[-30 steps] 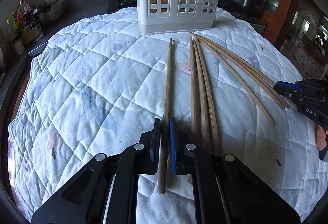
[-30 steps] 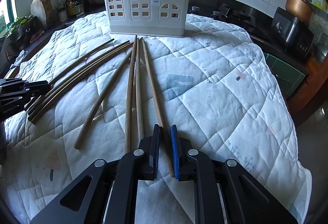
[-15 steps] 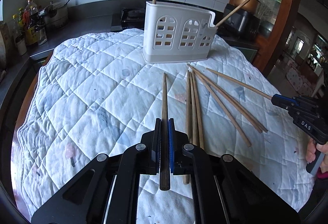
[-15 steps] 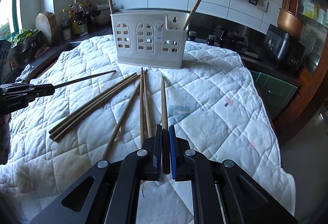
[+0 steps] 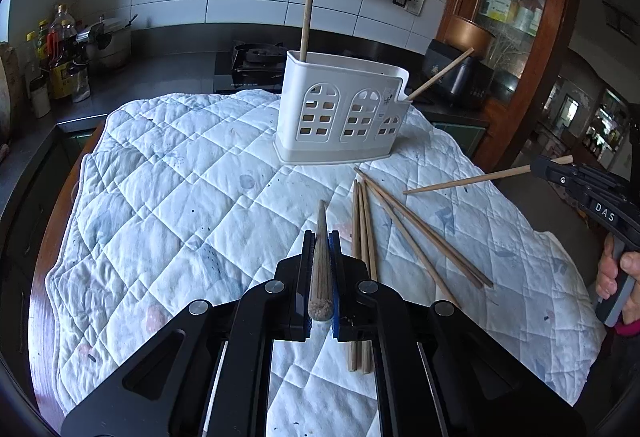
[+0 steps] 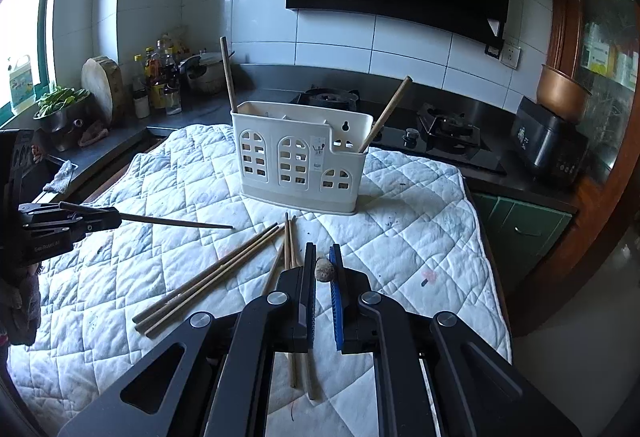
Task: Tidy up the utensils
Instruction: 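Raise the left tool's chopstick into the holder while the right tool inserts its own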
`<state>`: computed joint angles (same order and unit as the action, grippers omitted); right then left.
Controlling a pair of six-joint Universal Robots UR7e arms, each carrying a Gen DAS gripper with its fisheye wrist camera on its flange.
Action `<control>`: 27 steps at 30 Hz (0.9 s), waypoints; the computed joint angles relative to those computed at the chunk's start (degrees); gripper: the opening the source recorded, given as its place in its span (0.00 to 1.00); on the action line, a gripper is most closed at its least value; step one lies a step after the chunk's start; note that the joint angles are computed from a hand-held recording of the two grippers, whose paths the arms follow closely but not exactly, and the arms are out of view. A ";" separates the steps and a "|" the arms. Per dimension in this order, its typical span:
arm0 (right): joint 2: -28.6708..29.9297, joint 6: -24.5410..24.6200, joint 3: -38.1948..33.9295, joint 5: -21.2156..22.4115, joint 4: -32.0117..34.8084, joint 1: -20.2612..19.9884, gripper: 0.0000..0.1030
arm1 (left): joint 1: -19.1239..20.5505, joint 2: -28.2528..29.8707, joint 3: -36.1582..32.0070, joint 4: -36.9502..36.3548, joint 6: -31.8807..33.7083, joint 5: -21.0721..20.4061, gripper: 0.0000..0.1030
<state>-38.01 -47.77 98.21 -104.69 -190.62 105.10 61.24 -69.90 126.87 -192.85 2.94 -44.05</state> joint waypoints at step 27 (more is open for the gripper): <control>-0.79 2.65 -12.58 1.53 12.52 4.62 0.07 | -2.80 -1.94 -8.66 4.38 6.90 -3.05 0.05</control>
<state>-38.80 -45.12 85.63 -103.16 -178.10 109.73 58.43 -71.84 118.21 -188.47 9.84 -47.10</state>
